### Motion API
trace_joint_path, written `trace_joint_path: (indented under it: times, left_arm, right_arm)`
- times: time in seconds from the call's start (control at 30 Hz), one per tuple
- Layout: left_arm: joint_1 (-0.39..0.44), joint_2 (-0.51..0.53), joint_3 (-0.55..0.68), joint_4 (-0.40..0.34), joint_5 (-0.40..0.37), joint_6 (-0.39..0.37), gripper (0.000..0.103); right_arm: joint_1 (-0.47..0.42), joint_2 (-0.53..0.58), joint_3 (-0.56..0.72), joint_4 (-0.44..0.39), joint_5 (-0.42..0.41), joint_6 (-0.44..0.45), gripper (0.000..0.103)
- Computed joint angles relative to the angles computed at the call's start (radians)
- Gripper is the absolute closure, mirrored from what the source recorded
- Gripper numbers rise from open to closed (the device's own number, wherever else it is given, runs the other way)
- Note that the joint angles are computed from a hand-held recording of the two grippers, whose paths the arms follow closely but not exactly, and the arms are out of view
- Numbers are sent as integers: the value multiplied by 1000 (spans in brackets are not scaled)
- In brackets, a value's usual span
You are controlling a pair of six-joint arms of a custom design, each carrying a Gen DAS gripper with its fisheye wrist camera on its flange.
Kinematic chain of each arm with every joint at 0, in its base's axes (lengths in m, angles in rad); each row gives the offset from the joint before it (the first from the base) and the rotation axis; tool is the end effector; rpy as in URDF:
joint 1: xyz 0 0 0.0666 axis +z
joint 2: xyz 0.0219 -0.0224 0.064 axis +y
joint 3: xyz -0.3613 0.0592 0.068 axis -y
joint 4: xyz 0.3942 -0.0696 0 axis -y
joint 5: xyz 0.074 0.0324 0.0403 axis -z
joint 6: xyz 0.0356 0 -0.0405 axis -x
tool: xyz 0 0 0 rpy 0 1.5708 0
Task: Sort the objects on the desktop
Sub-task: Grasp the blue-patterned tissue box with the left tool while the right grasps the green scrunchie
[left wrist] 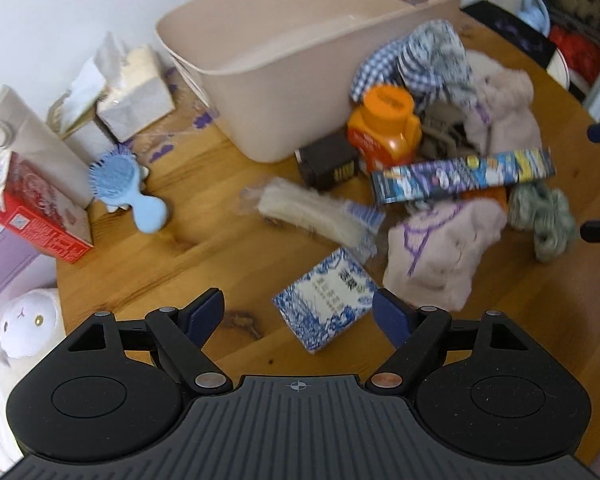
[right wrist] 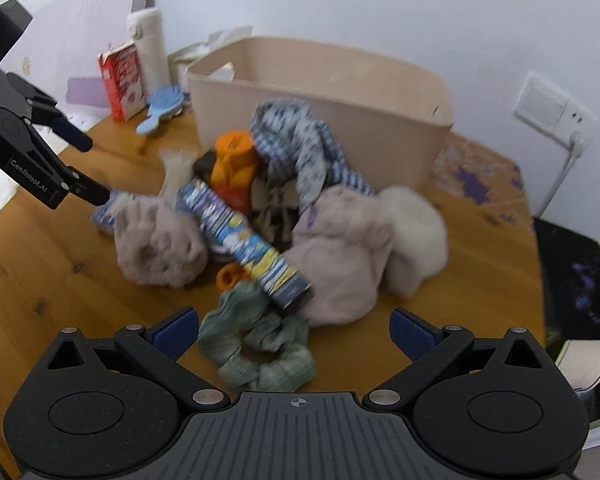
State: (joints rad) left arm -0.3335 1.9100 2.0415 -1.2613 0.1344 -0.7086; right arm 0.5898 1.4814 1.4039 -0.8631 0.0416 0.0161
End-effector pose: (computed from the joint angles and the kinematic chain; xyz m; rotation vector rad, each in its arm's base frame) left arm 0.6064 -0.2155 0.4015 1.3708 2.3071 -0.0653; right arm 0.4289 0.2848 0.3774 -0.7354 2.4101 0.1821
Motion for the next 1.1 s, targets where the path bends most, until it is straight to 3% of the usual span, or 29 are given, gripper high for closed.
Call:
trace_joint_path:
  times: [0.53, 0.73, 0.93, 1.03, 1.1]
  left_arm:
    - [-14, 122, 104, -102, 9, -90, 20]
    - [-23, 133, 107, -111, 19, -97, 29]
    - [-20, 145, 132, -154, 44, -87, 43]
    - [-18, 138, 124, -159, 47, -79, 50]
    - [-17, 123, 101, -147, 48, -82, 53]
  right_arm:
    - [-16, 68, 5, -28, -52, -29, 0]
    - [-22, 78, 10, -28, -75, -29, 2]
    - [-22, 87, 18, -48, -110, -30, 21]
    - [-23, 90, 22, -64, -130, -29, 36]
    - [-25, 88, 21, -71, -143, -31, 53]
